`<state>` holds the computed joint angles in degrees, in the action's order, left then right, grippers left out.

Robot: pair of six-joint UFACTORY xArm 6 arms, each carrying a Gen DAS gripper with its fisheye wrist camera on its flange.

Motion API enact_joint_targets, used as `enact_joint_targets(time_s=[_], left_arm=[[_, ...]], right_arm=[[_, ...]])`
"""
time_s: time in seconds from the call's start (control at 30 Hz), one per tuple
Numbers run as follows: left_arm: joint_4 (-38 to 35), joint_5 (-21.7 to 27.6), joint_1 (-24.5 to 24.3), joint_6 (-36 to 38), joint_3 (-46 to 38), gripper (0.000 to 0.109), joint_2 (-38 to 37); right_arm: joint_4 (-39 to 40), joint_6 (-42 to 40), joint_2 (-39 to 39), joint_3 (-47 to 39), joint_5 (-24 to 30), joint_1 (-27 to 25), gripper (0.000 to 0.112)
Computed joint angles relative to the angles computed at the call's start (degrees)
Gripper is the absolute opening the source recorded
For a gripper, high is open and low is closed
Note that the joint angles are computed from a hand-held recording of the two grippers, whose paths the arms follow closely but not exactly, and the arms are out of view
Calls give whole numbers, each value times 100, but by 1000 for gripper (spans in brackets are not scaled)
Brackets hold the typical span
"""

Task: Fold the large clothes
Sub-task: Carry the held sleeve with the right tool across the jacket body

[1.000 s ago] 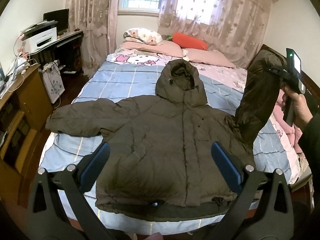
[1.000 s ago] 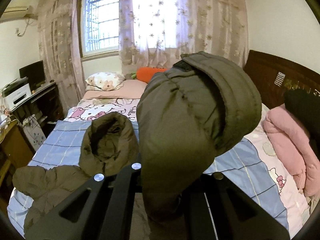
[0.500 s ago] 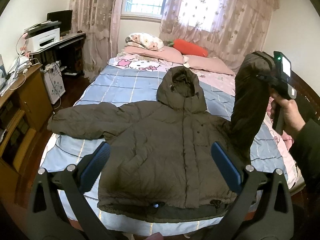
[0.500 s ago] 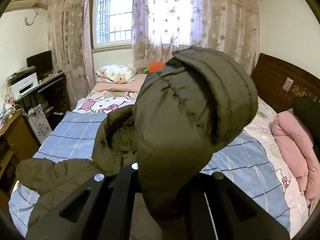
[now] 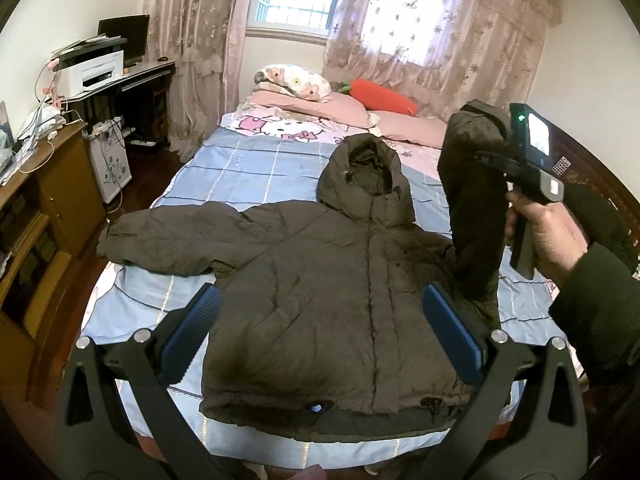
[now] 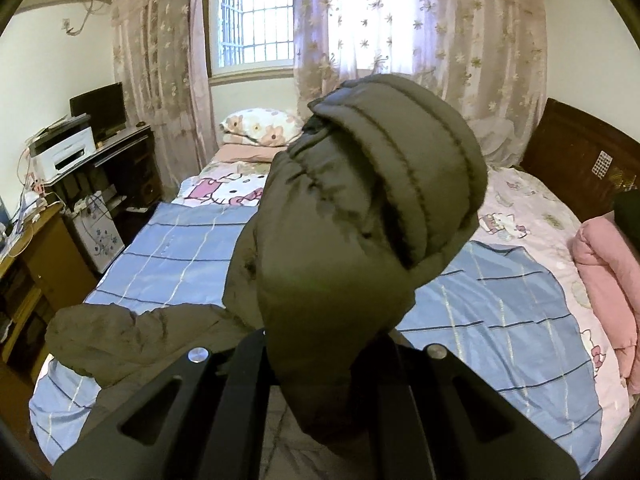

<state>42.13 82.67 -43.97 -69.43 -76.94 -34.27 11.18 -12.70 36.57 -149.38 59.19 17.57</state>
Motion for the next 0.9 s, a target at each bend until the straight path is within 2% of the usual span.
enact_joint_targets(time_s=[0.07, 0.27, 0.9], left_arm=[[-15, 14, -12, 1, 10, 101, -33], [-33, 50, 8, -19, 85, 101, -165], [-95, 153, 48, -41, 232, 101, -426]], right_arm=[[-87, -7, -311, 652, -339, 100, 5], [-176, -47, -667, 1604, -780, 317, 5], [-227, 233, -964, 2973, -1375, 706, 5]])
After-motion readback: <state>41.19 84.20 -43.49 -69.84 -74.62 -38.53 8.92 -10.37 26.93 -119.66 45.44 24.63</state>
